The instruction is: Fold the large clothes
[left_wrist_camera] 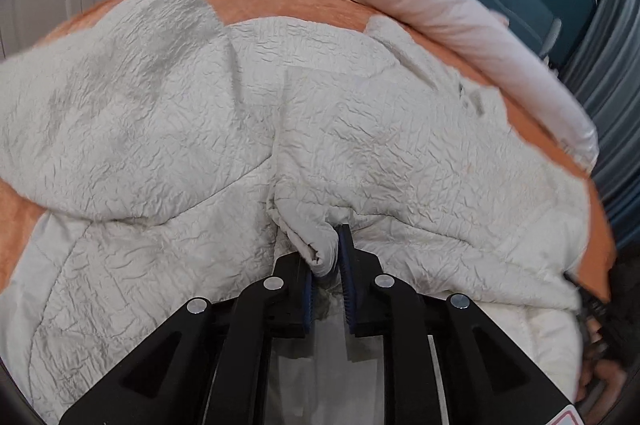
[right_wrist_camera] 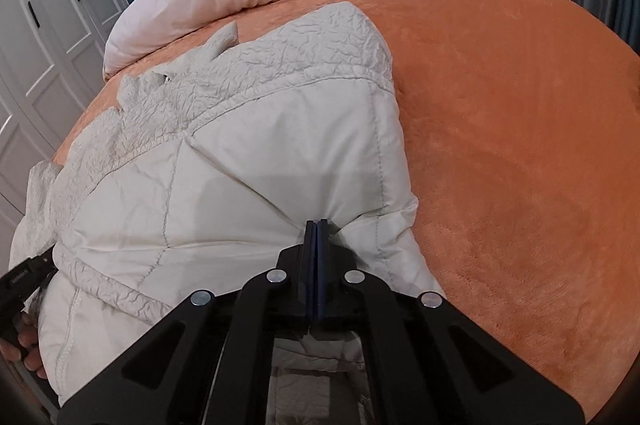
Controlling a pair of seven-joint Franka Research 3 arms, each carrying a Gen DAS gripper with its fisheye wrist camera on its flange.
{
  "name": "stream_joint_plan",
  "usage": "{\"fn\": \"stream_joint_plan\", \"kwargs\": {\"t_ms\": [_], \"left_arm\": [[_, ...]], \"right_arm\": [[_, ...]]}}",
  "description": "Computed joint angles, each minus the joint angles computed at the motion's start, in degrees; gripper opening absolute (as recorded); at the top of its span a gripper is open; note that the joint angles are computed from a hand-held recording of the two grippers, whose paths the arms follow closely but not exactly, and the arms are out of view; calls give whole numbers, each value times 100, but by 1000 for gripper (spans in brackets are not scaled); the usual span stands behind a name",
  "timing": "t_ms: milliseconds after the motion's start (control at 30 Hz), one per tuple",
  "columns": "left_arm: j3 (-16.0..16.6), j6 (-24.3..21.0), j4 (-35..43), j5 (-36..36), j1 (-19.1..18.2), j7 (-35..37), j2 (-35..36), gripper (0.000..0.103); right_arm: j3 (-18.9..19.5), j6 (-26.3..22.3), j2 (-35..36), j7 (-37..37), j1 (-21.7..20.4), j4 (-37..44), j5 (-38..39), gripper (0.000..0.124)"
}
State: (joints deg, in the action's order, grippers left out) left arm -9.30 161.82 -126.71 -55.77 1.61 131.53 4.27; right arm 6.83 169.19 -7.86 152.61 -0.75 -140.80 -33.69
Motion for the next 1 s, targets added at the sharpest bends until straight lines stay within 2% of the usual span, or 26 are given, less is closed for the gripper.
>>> {"fn": "stream_joint_plan", "kwargs": {"t_ms": [67,100,133,200,233,267,300,333,400,467,533,633,700,733,767,800,867,933,1000], "left_arm": [[100,-423,92,-210,137,-13,-65,21],[184,-690,52,-440,241,62,-229,24],[289,-763,-27,-520,298,32,-401,32],[540,-741,-96,-1017,388,374,-662,46],[700,-702,-100,-1229,466,578,-765,62],[842,-446,-50,-1184,569,542,-774,70],[936,-243,23,-1071,649,445,-707,70],[1022,-90,158,-813,755,209,-565,70],[1230,1,642,227,1098,-983,-24,70],[1358,-130,1066,716,1371,-1810,412,70],[1499,-487,1640,954,1667,-2656,950,70],[1308,-924,2152,539,2165,-2953,1407,67],[1105,-796,2271,347,2336,-2955,1509,64],[1000,-739,2267,350,2375,-2920,1507,46],[850,-930,2399,267,2523,-2716,1552,16],[738,-1224,2503,300,2657,-2568,1553,4],[506,-1122,2494,303,2740,-2272,1391,0],[201,-1051,2370,-129,2774,-1436,964,0],[91,-1204,2256,-539,2621,-753,493,0]], "right_arm": [[-109,121,-107,-217,67,-127,277,0],[-23,-28,-219,-171,4,-129,237,0],[171,-299,-394,42,-131,-139,-37,3],[425,-577,-839,201,-139,-276,-348,6],[447,-527,-1123,57,7,-444,-227,7],[513,-528,-1314,-51,84,-559,-92,11],[585,-562,-1555,-192,262,-701,132,18],[619,-576,-1736,-347,484,-827,411,20],[644,-491,-1960,-560,899,-1037,947,21],[720,-268,-2072,-617,1240,-1209,1400,23],[992,-246,-2097,-605,1229,-1234,1539,29],[1540,-401,-1991,-627,997,-1171,1529,40],[1917,-374,-1960,-461,702,-1214,1349,43],[1994,-298,-1924,-416,616,-1230,1306,44],[2047,-246,-1908,-376,566,-1245,1292,44],[2059,-146,-1875,-357,531,-1275,1295,45],[2064,7,-1855,-362,489,-1336,1338,45],[2207,144,-1866,-298,349,-1388,1338,46],[2284,245,-1853,-302,257,-1409,1375,46]]}}
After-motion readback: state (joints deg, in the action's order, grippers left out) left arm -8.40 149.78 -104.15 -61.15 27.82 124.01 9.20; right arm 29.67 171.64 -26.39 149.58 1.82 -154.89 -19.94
